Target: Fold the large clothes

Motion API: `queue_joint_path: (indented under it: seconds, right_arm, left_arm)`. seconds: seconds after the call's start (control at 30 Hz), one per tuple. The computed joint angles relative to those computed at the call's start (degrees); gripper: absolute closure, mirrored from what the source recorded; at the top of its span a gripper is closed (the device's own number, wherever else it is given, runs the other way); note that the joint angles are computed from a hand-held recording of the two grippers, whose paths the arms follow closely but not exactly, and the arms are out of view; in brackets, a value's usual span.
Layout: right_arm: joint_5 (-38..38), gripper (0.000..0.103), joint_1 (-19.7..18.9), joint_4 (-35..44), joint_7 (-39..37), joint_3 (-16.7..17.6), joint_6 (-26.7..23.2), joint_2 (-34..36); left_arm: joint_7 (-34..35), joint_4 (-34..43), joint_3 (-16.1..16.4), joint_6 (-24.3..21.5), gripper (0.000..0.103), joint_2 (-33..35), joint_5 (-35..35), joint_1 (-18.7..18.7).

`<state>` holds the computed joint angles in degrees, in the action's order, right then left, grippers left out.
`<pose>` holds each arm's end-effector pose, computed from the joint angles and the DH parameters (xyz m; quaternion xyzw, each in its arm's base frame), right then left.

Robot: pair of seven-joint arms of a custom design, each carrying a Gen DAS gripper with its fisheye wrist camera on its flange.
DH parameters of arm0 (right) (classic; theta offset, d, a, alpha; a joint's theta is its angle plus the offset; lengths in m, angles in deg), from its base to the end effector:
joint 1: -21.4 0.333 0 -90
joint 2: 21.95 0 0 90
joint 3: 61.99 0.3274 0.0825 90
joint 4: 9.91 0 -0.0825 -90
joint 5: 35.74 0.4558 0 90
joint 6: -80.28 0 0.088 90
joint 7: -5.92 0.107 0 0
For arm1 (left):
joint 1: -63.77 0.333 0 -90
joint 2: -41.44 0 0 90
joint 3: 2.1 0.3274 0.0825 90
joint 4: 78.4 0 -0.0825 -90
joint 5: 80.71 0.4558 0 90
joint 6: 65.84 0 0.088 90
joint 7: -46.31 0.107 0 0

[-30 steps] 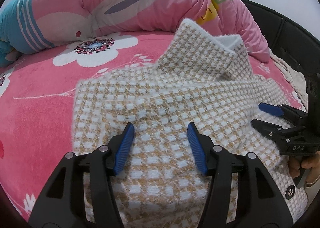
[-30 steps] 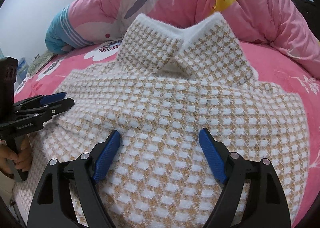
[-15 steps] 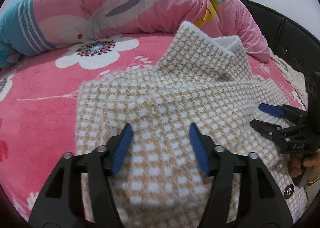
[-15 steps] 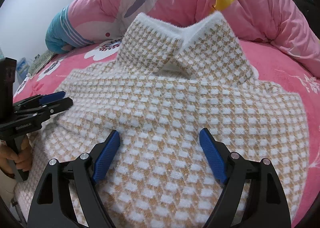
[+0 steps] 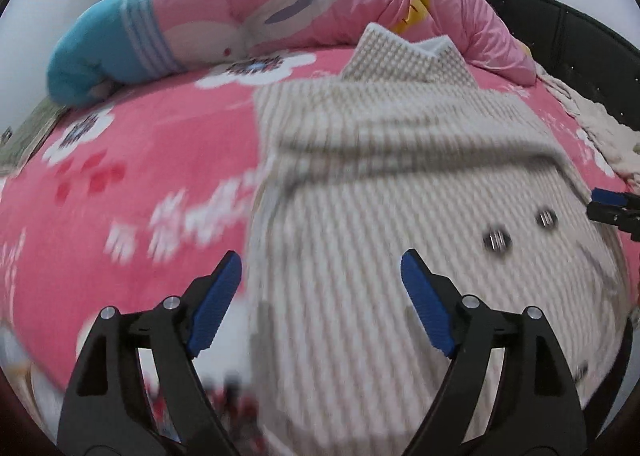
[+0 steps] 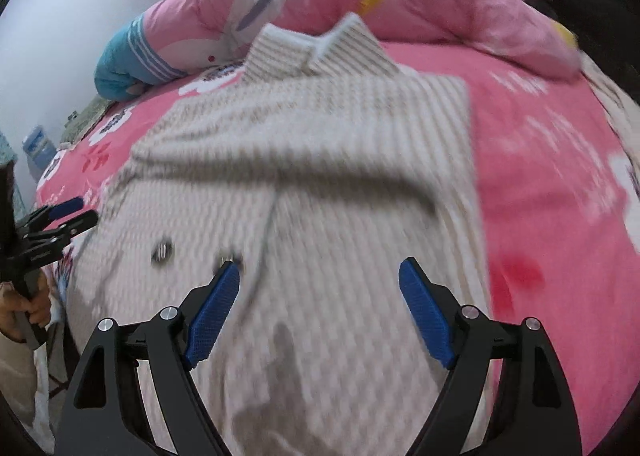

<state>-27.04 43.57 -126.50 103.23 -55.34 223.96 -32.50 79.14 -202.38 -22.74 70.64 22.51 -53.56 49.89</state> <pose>0.5394 0.3003 0.5915 -0.7578 0.5654 -0.0994 0.3102 0.4621 -0.3336 0.5741 -0.7000 0.6203 -0.2480 0.2525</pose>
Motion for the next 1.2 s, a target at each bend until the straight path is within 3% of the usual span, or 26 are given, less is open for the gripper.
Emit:
queue_joint_path:
  seconds: [0.23, 0.4, 0.8, 1.2]
  right_arm:
    - [2.72, 0.023, -0.16, -15.2, 4.62, -1.5, 0.31, -13.14]
    - [0.77, 0.023, -0.34, -20.11, 6.22, -0.11, 0.83, -18.76]
    - [-8.24, 0.02, -1.49, -17.72, 11.6, 2.98, -3.82, -17.35]
    - [-9.85, 0.02, -0.44, -19.55, 13.92, 2.97, -3.9, -19.26]
  left_arm:
    - [-4.97, -7.73, -2.66, -4.82, 0.023, -7.92, -3.17, -2.4]
    - [-9.4, -10.74, -3.58, -5.63, 0.023, -10.31, -4.69, -3.3]
    - [-13.24, -13.17, -4.4, -3.79, 0.023, -12.1, -3.54, -3.44]
    - [-13.79, -13.67, -4.73, -4.06, 0.023, -12.48, -3.52, -3.74]
